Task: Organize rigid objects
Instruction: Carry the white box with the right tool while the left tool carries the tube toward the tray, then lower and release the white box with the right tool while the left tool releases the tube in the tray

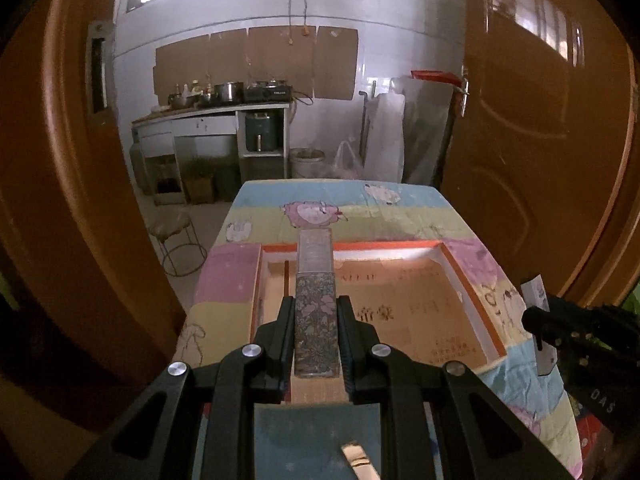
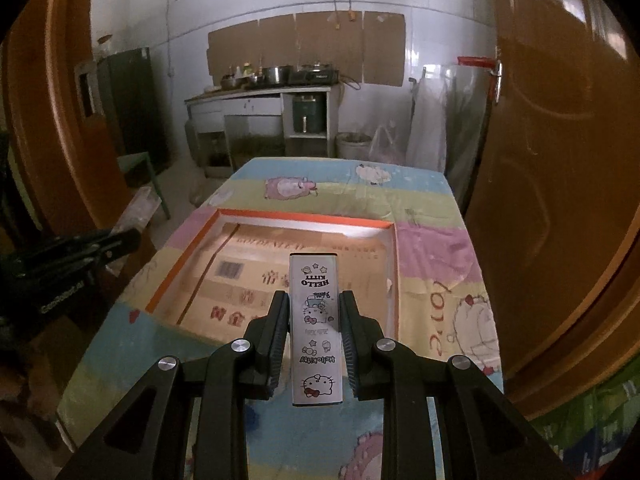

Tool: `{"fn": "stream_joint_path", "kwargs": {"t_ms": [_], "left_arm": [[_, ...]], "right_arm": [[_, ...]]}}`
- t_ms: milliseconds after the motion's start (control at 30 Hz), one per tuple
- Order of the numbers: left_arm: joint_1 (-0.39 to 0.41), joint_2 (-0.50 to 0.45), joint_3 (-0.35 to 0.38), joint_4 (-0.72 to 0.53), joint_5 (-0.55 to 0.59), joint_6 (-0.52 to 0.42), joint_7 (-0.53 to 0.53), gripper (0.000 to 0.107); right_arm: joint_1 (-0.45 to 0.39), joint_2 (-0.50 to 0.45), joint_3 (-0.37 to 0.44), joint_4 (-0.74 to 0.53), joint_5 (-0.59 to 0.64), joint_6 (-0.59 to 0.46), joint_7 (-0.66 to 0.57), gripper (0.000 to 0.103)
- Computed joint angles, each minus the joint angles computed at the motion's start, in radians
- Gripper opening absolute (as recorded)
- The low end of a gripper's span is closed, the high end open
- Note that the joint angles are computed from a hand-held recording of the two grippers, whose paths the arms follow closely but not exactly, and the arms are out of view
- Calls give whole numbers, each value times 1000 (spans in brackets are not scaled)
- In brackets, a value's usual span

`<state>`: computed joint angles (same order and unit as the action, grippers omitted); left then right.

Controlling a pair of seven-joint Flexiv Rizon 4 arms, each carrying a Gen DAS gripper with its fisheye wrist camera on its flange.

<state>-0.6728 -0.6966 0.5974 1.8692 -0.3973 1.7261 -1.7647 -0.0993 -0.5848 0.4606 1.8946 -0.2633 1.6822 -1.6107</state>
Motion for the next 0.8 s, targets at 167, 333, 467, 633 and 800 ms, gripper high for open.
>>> {"fn": "stream_joint_path", "kwargs": {"t_ms": [167, 333, 467, 633, 800], "left_arm": [[59, -22, -27, -79, 17, -56, -4, 20], [161, -40, -100, -182, 68, -155, -7, 20], [236, -66, -162, -262, 102, -223, -7, 20], [307, -123, -215, -356, 140, -302, -30, 20], [357, -179, -249, -440, 189, -375, -55, 20]], "right_arm": [[1, -42, 21, -92, 7, -73, -14, 26], [27, -100, 30, -217, 51, -177, -50, 26], [62, -162, 20, -332, 87, -269, -73, 26], [109, -235, -8, -470, 134, -377, -92, 26], [154, -304, -45, -592, 187, -477, -103, 26]]}}
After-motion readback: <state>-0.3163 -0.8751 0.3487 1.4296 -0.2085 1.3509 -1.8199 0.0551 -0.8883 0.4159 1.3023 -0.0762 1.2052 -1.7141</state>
